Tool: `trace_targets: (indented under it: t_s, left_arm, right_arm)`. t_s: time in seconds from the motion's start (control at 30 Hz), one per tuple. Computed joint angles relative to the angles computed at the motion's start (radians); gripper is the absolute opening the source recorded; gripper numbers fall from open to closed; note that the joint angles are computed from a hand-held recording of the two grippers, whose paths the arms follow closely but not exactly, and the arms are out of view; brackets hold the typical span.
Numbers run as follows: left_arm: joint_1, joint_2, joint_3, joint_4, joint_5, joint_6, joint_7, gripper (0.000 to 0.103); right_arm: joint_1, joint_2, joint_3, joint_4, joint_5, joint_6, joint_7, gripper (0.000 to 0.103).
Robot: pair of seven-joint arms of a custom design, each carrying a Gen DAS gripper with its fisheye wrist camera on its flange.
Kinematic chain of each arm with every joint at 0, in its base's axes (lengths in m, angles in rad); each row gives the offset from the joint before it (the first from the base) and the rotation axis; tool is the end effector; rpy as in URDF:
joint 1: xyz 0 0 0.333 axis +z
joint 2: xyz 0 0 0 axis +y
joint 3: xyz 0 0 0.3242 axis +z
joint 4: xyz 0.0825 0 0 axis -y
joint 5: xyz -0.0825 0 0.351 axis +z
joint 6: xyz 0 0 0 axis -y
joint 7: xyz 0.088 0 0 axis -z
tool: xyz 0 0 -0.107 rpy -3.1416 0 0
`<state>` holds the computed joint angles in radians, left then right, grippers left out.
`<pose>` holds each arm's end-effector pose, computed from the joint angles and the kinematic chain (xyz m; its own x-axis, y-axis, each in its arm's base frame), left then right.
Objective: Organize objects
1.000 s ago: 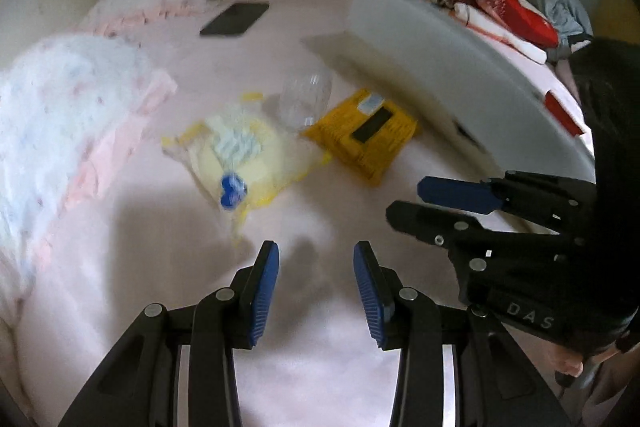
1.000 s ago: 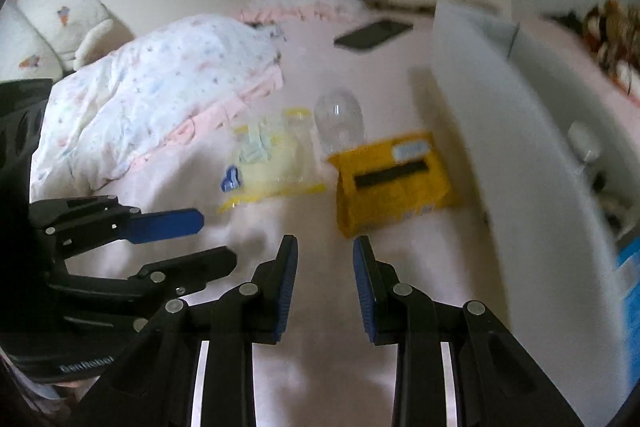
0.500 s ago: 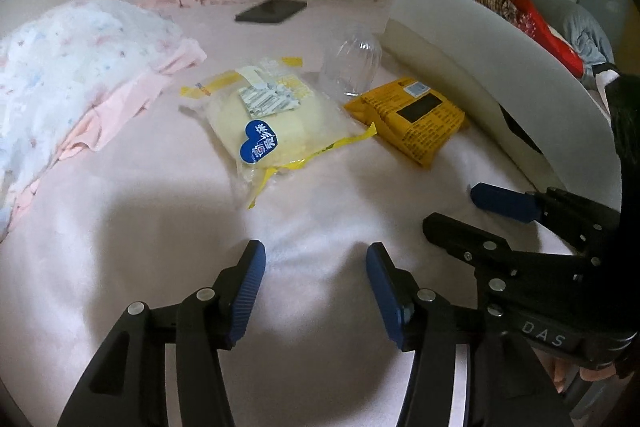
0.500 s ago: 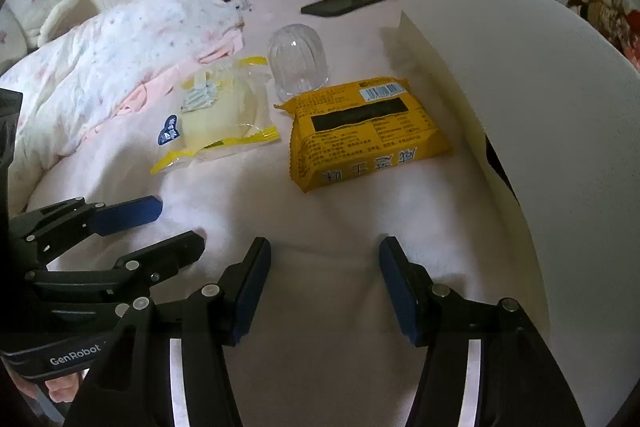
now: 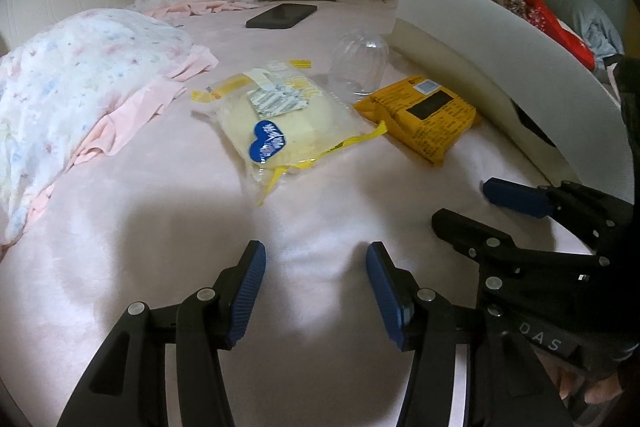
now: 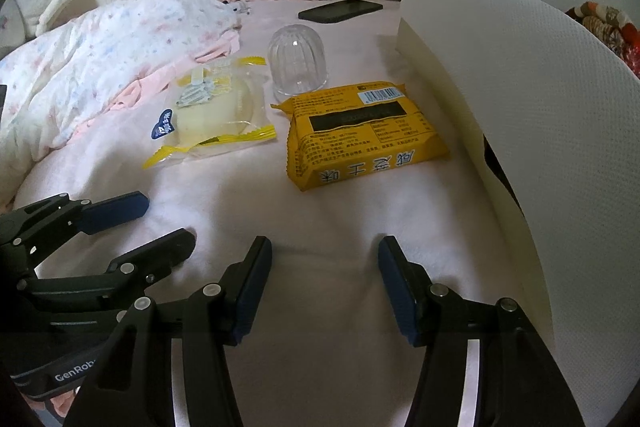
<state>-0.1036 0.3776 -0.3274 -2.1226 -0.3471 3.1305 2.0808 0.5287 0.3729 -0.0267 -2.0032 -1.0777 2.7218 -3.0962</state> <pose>0.5647 -0.2115 0.3418 -0.5151 -0.8568 0.0226 -0.6847 0.3955 -0.6121 0.5122 0.3193 0.3244 -0.1672 -0.9856 -0.0258 -0.7750 0.1476 -0.6145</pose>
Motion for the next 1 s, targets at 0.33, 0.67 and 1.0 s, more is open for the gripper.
trace_targets:
  t_s: [0.33,0.67,1.0]
  left_arm:
    - [-0.013,0.004,0.02,0.01,-0.002,-0.006,-0.028,0.051]
    - [0.001,0.009,0.001,0.02,-0.008,-0.022,-0.024,0.052]
    - [0.052,-0.033,0.014,0.176,-0.124,-0.329,0.046,0.052]
  right_arm:
    - [0.012,0.027,-0.011,0.048,0.042,-0.044,-0.025,0.057]
    - [0.005,0.03,0.008,0.065,0.095,-0.08,-0.078,0.057]
    - [0.043,-0.085,-0.067,0.007,-0.162,0.02,0.174,0.057]
